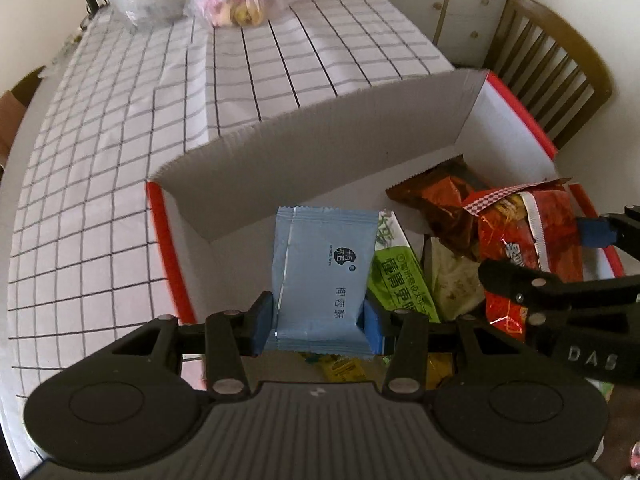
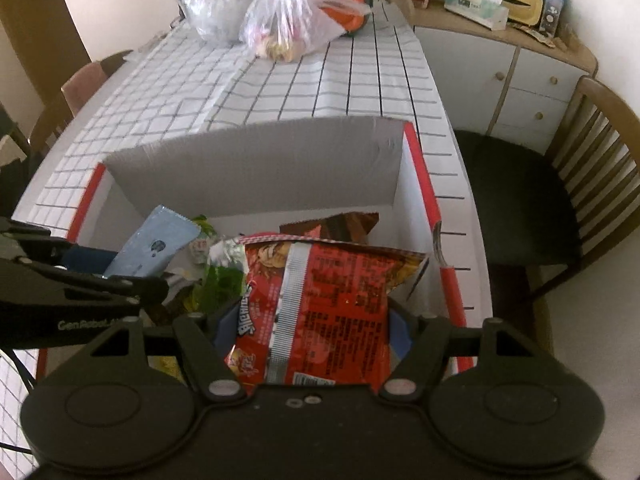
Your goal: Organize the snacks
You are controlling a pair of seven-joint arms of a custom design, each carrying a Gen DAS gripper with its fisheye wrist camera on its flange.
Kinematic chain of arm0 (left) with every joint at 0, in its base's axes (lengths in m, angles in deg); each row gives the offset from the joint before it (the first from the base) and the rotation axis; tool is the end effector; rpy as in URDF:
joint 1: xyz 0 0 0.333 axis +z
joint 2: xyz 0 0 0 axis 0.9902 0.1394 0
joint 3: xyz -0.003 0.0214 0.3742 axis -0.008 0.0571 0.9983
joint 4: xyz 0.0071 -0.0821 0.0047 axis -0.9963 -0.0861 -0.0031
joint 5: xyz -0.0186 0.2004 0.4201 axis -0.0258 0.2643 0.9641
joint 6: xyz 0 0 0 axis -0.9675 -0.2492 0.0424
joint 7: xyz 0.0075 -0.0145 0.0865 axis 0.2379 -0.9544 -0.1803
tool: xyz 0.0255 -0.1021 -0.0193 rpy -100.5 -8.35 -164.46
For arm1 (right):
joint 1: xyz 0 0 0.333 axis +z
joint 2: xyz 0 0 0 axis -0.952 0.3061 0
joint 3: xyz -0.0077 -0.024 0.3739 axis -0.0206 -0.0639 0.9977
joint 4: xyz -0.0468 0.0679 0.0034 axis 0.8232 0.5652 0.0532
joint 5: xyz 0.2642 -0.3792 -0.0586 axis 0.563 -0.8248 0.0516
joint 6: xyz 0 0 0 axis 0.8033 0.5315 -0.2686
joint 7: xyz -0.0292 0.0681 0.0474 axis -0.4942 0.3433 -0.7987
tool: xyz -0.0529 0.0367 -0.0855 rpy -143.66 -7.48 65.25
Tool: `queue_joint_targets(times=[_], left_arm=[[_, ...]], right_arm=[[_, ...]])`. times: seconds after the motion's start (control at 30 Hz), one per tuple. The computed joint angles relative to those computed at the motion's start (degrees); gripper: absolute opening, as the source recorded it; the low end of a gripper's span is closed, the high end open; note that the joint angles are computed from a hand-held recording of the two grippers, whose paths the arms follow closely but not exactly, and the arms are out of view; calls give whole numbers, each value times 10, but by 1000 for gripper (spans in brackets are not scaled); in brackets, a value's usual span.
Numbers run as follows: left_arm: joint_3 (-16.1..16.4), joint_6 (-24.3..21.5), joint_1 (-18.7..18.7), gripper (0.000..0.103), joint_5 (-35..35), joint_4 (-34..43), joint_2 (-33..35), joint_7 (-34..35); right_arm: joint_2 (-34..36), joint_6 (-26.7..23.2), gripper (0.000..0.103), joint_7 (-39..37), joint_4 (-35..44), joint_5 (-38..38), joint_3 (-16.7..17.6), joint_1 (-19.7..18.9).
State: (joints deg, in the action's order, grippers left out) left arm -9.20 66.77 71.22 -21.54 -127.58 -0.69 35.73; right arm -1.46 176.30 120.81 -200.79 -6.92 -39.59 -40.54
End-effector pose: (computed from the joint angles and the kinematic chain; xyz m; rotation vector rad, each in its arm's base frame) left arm 0.5791 -0.2544 0.5497 -1.0883 2.7408 -0.5171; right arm 0.4502 0.4213 0.5455 -1.4819 2.3445 -0.4684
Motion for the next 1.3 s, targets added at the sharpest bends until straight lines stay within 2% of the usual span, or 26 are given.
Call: queue_joint_targets(times=[0.4,0.53,0.67,1.03,1.13,1.3], left_arm=[[-3,5,-7,47,23,-1,9,-15],[-1,6,-6,52,17,-7,4,-11],[0,8,-4,54,5,-13,-4,-7],[14,19,7,61,-75,-50,-56,61],[18,18,12,64,-95,-59,-71,81],[30,15,19,64,-132,-75,-98,122]], right_arm=[[-5,15,72,13,-17,3,0,-1],[-10,18,72,21,-20,-6,2,1],[-16,11,77,33,-20,-18,7,3],[-25,-26,83,92,1,-66,27,19],[-24,-38,92,112,12,-84,34,26],[-24,-55,96,142,30,-116,45,38]])
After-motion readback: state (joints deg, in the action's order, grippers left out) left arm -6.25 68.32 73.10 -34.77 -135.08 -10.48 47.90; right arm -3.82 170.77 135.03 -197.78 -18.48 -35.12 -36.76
